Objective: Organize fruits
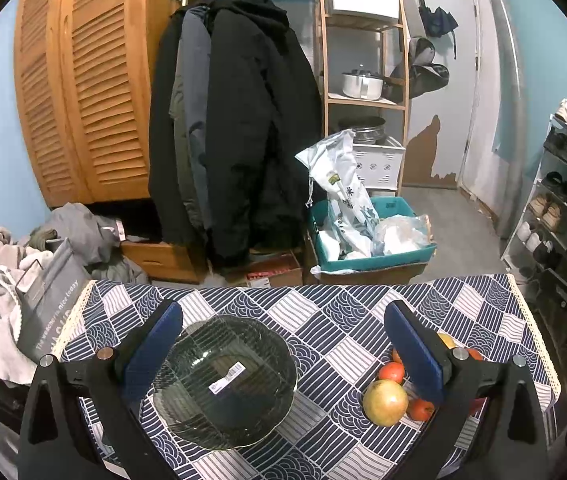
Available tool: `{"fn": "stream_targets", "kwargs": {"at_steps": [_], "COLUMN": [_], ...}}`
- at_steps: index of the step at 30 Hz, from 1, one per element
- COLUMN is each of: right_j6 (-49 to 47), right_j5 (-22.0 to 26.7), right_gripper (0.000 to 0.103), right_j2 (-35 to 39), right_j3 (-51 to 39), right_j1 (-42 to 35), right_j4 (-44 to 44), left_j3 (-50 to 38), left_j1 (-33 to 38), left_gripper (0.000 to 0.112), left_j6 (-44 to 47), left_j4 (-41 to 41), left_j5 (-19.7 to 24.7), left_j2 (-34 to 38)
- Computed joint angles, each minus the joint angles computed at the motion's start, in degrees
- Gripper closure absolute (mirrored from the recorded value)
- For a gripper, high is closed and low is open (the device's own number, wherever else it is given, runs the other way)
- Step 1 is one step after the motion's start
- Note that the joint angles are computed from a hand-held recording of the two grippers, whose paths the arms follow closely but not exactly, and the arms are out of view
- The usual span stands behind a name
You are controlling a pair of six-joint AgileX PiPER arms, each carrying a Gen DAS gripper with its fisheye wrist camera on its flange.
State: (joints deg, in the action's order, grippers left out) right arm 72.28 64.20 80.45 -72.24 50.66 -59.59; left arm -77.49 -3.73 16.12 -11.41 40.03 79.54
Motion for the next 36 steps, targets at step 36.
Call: {"fn": "stream_targets", "kwargs": {"at_steps": [36], "right_j6": [-0.05], "right_j5": [0.24], "right_gripper": [0.012], "right_j2": [-0.21], "right_j3": [0.02], "right_j1": [0.16], "right_j4": [-0.02], "left_j3": [-0.31], "left_j1": [-1.37], "left_gripper": [0.010], "left_j6": [-1.69], "left_j4": [1.39], "left_j5": [0.29], "left_j2": [-0.09]}}
